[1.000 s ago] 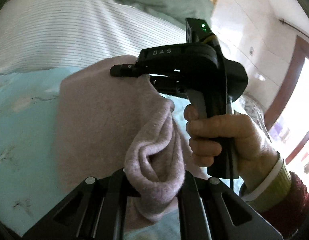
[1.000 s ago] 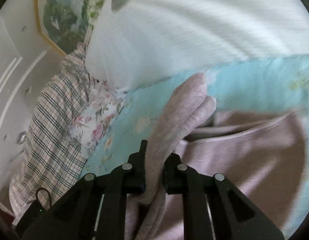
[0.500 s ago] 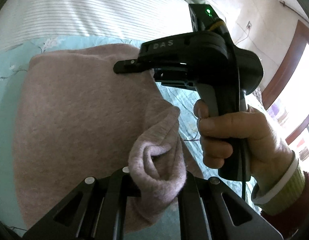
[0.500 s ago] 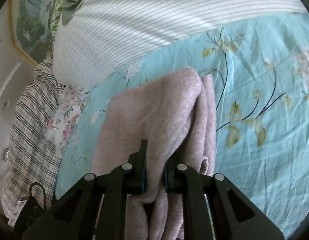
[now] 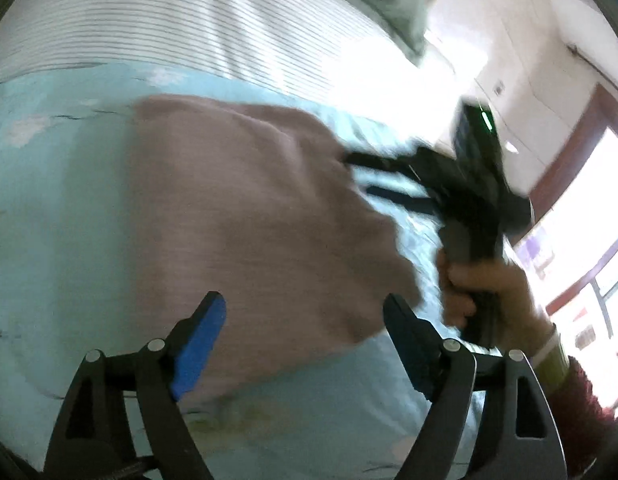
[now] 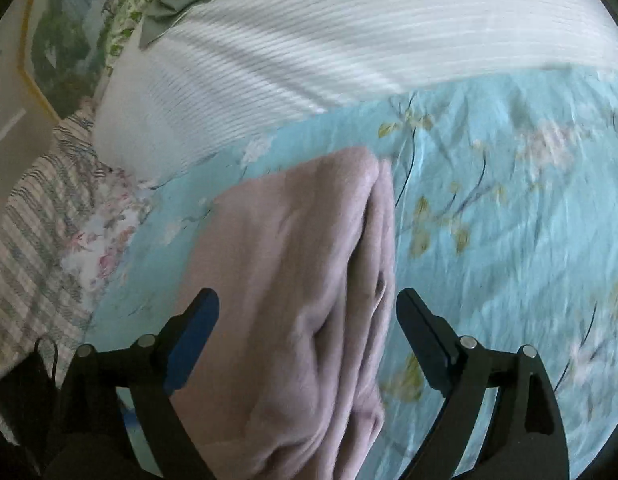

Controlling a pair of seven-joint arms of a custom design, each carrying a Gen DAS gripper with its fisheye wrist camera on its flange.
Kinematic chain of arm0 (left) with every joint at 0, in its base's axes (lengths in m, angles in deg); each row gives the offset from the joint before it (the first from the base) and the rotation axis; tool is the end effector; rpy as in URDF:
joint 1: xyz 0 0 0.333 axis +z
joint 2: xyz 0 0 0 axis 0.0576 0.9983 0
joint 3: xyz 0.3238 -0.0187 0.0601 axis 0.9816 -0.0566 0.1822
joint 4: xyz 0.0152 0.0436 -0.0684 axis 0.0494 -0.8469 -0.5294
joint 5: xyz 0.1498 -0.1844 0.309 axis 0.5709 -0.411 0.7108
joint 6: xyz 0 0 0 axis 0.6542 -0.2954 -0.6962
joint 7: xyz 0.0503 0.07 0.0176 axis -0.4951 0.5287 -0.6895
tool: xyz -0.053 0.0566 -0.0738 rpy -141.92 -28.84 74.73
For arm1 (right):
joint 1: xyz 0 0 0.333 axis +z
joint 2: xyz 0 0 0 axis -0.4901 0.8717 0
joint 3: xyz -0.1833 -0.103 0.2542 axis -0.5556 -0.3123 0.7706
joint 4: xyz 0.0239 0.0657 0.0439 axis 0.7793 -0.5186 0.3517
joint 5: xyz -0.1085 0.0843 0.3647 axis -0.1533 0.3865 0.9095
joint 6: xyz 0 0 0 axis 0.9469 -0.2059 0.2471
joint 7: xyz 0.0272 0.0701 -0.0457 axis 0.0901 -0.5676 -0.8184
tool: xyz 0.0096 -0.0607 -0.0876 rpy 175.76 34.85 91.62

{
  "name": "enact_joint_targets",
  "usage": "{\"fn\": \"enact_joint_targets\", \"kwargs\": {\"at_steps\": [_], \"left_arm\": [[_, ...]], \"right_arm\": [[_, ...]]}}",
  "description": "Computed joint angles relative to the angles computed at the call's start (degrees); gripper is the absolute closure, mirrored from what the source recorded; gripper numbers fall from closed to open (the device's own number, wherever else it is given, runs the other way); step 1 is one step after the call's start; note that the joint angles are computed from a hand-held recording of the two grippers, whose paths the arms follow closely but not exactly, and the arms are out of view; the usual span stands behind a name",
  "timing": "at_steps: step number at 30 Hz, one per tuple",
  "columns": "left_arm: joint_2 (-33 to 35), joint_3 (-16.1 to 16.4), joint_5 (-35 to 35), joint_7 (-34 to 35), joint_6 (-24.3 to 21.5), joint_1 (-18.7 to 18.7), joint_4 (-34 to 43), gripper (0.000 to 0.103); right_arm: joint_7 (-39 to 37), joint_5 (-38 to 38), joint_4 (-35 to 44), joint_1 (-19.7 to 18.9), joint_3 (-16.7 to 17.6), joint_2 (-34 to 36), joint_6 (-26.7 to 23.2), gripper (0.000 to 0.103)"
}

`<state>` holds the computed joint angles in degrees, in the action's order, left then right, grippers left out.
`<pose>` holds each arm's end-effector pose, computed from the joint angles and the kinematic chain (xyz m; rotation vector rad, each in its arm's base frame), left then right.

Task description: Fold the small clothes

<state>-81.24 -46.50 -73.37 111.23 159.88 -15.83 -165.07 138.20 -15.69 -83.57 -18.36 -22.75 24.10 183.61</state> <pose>0.5012 -0.2970 0.5453 -1.7950 2.0454 -1.2581 0.4716 0.1903 0.5859 -1.4038 1.7063 -0.3749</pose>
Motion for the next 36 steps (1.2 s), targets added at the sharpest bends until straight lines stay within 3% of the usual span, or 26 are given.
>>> {"fn": "enact_joint_targets", "kwargs": {"at_steps": [6,9,12,15,16,17,18,19,21,24,28,30,33,36], "left_arm": [[3.02,2.41,-6.76,2.02,-5.50,4.03,3.24,0.021],[7.45,1.18,-13.36,6.53,-10.57,7.21,7.93,0.021],[12.15,-0.78,-16.18,8.64,-14.03,10.08,12.78,0.021],[13.87,-2.55,-16.15,10.29,-13.65,11.28,14.19,0.022],[14.65,-2.91,-15.61,10.29,-14.03,11.55,15.07,0.028],[15.69,-3.10,-14.55,9.83,-13.84,11.56,15.96,0.033],[16.77,-3.26,-13.51,9.41,-13.83,11.75,17.01,0.045],[17.20,-3.88,-13.62,9.76,-13.90,12.35,17.43,0.056],[16.66,-5.69,-16.54,12.38,-13.22,13.95,17.11,0.065],[11.68,-5.99,-18.83,15.43,-11.35,14.36,12.97,0.068],[0.83,-3.37,-24.70,21.58,-9.86,13.48,3.55,0.069],[-5.19,-0.80,-27.57,24.71,-10.59,12.91,-1.73,0.069],[-12.85,2.64,-26.41,24.86,-10.92,12.42,-8.85,0.069],[-18.68,4.44,-22.82,21.75,-9.93,12.53,-14.86,0.069]], "right_arm": [[-8.40,10.39,-1.97,7.28,-5.99,0.28,-0.44,0.012],[-19.27,22.49,-1.08,14.65,-12.04,1.52,0.68,0.013],[-22.12,25.23,0.87,13.46,-11.52,3.19,-1.07,0.015],[-23.55,28.47,2.67,11.92,-10.64,5.07,-3.45,0.026],[-26.49,31.67,3.03,12.54,-11.08,5.45,-3.30,0.027],[-27.58,32.99,3.35,12.26,-10.80,5.64,-3.73,0.035],[-28.56,34.66,3.71,12.10,-10.64,5.87,-4.36,0.052],[-31.14,38.59,4.07,12.73,-11.05,6.11,-4.74,0.058],[-31.60,39.66,4.35,12.12,-9.38,6.44,-3.37,0.065],[-30.78,39.62,4.11,12.39,-7.43,5.81,-1.07,0.069],[-39.76,49.12,7.01,17.50,-7.12,7.65,1.11,0.070],[-48.33,58.21,10.24,20.26,-6.68,10.31,1.77,0.070],[-57.28,66.54,15.65,20.78,-3.76,15.24,0.76,0.070],[-59.51,68.02,20.53,20.12,-0.43,20.21,-0.02,0.070]]}}
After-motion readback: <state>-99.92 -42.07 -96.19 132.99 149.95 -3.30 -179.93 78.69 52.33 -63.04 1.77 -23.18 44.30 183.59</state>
